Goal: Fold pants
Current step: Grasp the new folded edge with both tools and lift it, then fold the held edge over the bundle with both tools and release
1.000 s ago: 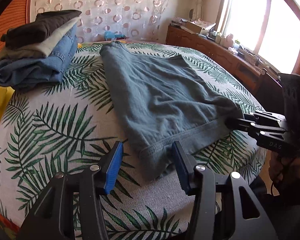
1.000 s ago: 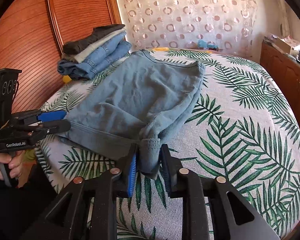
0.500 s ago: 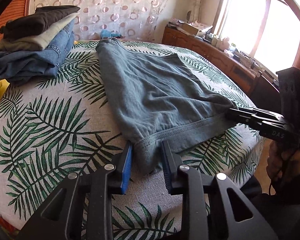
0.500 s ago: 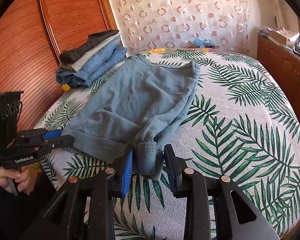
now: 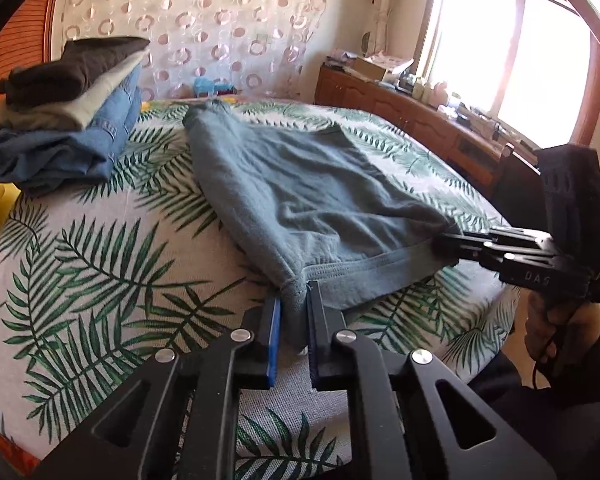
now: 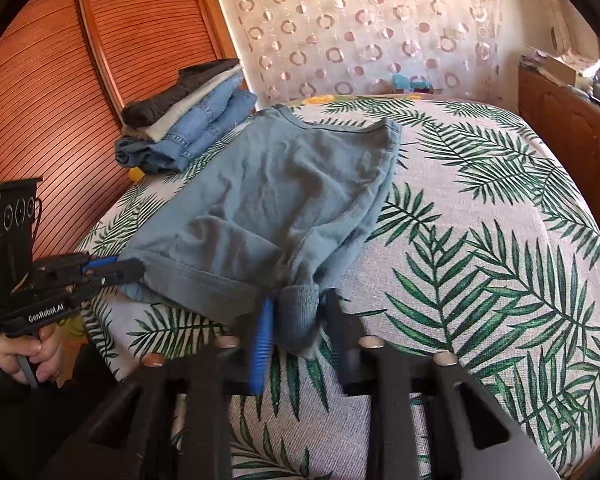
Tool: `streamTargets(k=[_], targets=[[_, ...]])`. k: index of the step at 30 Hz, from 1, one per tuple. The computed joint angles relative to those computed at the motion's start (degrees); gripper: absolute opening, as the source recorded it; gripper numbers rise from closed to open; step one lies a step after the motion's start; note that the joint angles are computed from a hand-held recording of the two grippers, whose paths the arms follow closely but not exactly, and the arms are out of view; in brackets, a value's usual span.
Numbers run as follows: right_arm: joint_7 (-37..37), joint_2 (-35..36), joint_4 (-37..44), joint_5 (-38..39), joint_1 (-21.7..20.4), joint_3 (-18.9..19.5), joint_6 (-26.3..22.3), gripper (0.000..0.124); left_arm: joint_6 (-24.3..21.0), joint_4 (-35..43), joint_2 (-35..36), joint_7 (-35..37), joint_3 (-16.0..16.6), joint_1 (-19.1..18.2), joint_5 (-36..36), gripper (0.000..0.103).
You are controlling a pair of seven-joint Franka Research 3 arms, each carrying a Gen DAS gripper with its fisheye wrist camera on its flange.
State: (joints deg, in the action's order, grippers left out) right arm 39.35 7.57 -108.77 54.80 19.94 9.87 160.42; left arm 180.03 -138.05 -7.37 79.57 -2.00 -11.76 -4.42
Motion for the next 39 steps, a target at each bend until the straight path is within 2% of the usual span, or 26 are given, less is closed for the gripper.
streamTargets(k=[3, 6, 10, 13, 16, 24, 29, 33, 37, 39], targets=[[-2.6, -0.7, -0.2, 2.4, -0.4, 0.2, -0.7, 0.018, 1.0, -0.3, -1.1, 4.2, 4.0, -4.5, -5.4, 0.012], [-5.5, -1.9, -0.6, 5.5, -0.5, 0.1, -1.5, 0.018, 1.6, -0.6, -2.6, 5.4, 5.2, -5.7, -6.5, 0.012], [-9.6, -4.2, -1.8, 9.5, -0.2, -0.5, -2.4, 0.018, 2.5, -1.0, -4.4, 4.7, 5.8, -6.2, -5.1, 0.012], [-11.9, -5.8, -2.5, 11.9, 0.3, -1.3, -2.9, 0.018, 3.1, -1.4, -5.7, 4.4, 7.5, -8.0, -4.1, 0.012], [-14.2, -7.4, -3.4, 14.2, 0.7, -2.1, -3.2, 0.018, 3.5, -1.7, -6.6, 3.0, 6.6, -6.9, -1.4, 0.012], [-18.7, -10.7, -5.2, 19.2, 1.4, -3.9, -4.1, 0.018, 4.6, -2.5, -9.3, -0.3, 7.2, -7.3, 4.0, 0.012], [-22.9, -12.9, -6.6, 23.2, 2.2, -4.6, -3.4, 0.018, 4.9, -2.7, -11.0, -2.8, 5.1, -4.9, 7.8, 0.012], [-24.2, -12.9, -6.8, 24.0, 2.7, -4.8, -2.8, 0.018, 4.4, -2.3, -10.7, -4.0, 5.8, -5.3, 9.3, 0.012], [-23.3, -11.1, -5.5, 23.1, 2.6, -4.7, -2.6, 0.018, 3.4, -1.3, -9.0, -3.3, 9.2, -8.2, 8.0, 0.012], [-22.0, -9.5, -4.2, 21.7, 2.5, -4.3, -2.0, 0.018, 3.1, -0.5, -7.6, -2.9, 9.0, -7.8, 7.5, 0.012]])
